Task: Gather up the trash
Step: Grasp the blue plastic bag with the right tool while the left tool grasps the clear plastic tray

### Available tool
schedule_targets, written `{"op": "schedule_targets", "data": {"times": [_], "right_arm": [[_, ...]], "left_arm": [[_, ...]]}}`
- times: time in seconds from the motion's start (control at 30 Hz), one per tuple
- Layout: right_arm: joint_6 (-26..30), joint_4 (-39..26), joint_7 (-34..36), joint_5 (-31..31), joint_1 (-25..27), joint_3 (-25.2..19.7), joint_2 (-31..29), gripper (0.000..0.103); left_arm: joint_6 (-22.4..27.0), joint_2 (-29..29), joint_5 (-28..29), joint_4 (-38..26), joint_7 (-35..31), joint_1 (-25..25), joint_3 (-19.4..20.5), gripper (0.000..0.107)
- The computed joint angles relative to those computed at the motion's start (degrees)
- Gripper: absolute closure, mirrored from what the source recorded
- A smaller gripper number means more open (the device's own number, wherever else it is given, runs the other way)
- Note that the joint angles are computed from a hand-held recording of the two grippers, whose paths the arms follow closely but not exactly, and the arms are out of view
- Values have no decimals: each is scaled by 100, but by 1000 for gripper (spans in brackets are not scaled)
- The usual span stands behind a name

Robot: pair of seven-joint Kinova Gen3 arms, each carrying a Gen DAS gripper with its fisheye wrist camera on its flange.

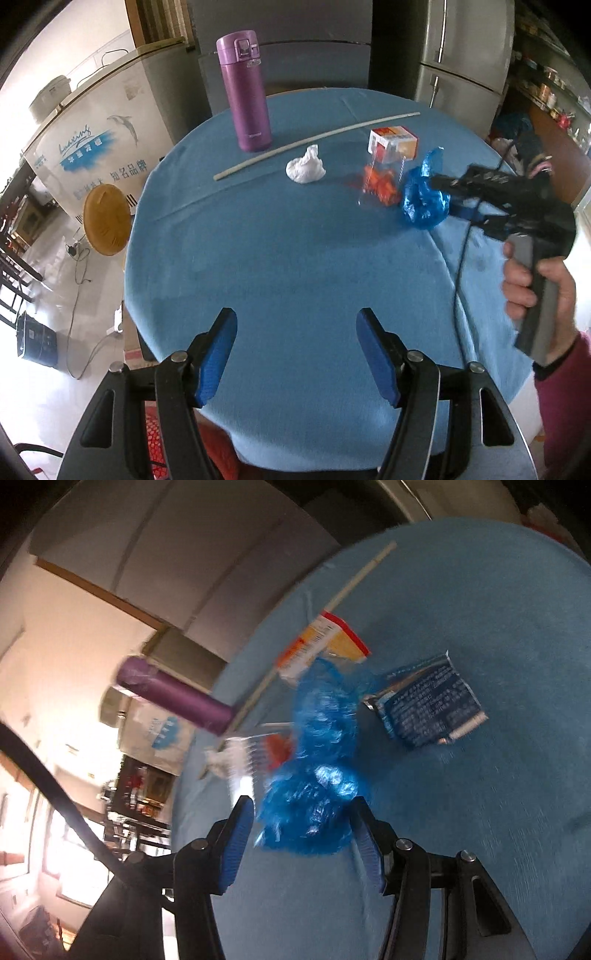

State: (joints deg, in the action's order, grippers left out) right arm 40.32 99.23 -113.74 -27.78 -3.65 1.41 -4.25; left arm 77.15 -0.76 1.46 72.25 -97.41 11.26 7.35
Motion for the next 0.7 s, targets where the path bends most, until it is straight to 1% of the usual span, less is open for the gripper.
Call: {"op": "schedule_targets", "data": {"times": [0.03,0.07,0.1,0.13,0.2,0.23,0.27,0.37,0.53,0.6,0.7], "right_arm": [[-10,-31,72,-94,-99,107,122,44],[38,-66,237,-265,-92,154,223,47],[6,-20,470,-497,22,108,253,53],[-56,55,659,-671,46,135,224,55],[-85,145,843,-739,105,127,123,61],[-112,215,810,-634,195,43,17,61],[-131,283,815,-603,191,65,-45,61],[-68,588,1036,-807,196,312,-361,62],[171,951,1115,-693,219,595,-902,62],[248,1099,1209,-733,179,741,-1101,62],[259,1253,1268,-713,123,844,-1281,62]], "left_arm": [[16,92,-11,-97,40,17,23,39],[20,148,-23,-150,70,36,35,39],[34,261,-34,-264,112,64,55,39],[9,333,-4,-324,117,82,57,39],[-26,501,67,-468,126,120,63,39],[-10,644,96,-595,162,156,76,39],[-1,772,144,-713,176,189,86,38],[-60,1163,120,-1044,358,396,125,38],[-114,1793,277,-1661,572,672,145,35],[-135,2085,223,-1964,691,854,134,33],[53,2511,116,-2459,848,1085,81,32]]}}
